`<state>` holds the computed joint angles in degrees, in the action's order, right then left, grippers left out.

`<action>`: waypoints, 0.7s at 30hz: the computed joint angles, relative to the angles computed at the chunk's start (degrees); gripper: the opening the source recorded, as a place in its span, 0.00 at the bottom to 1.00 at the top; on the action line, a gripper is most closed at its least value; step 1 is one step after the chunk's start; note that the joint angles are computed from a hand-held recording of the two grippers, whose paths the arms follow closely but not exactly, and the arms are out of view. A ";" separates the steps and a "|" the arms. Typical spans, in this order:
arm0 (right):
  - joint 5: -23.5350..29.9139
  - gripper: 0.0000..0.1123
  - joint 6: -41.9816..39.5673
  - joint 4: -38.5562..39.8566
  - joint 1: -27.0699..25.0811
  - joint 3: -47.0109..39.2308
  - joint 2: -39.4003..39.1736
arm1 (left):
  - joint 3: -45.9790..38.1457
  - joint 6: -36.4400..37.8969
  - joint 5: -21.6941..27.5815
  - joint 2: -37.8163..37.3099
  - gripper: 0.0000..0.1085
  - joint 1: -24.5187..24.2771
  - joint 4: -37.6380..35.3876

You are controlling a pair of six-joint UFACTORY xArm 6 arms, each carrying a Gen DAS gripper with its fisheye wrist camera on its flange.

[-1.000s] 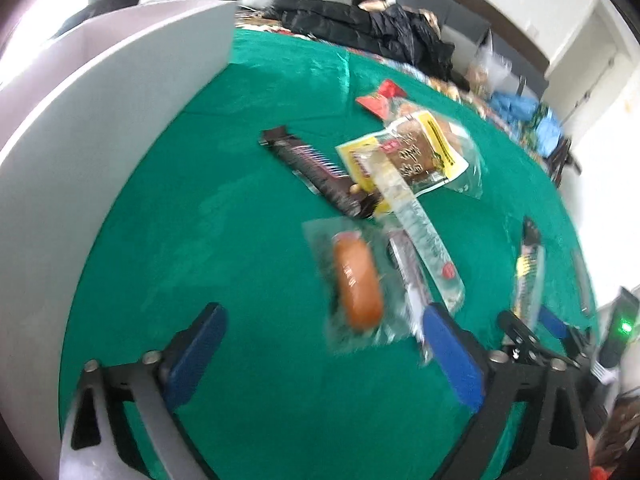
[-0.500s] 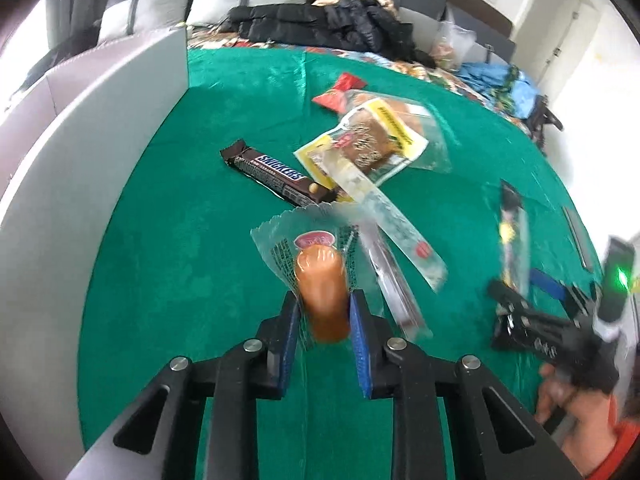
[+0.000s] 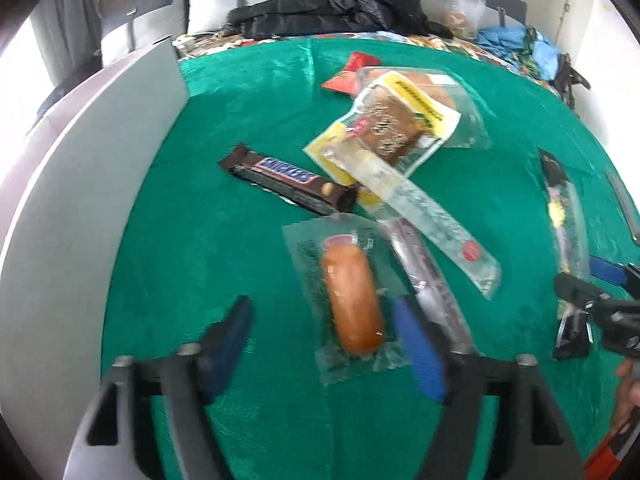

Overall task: Organize snacks
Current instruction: 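Grasp the wrapped sausage with the left gripper, then carry the sausage into the white box with the left gripper while the right gripper carries the stick snack there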

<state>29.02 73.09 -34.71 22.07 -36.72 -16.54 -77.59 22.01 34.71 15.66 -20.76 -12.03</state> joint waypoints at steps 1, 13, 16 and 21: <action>-0.55 0.80 -0.51 1.07 -0.32 -0.10 0.13 | -0.77 -1.09 0.45 0.85 0.72 -0.07 1.01; -4.26 0.15 -5.48 13.48 -2.44 2.04 -5.31 | -0.01 9.76 8.75 -4.23 0.19 4.40 -19.50; -3.09 0.15 -4.85 13.61 -0.43 2.11 -7.81 | 3.00 14.77 14.14 -10.36 0.19 9.43 -27.48; -3.20 0.15 -3.00 12.63 5.42 -4.03 -5.93 | -1.73 17.75 22.32 -12.42 0.20 18.80 -33.34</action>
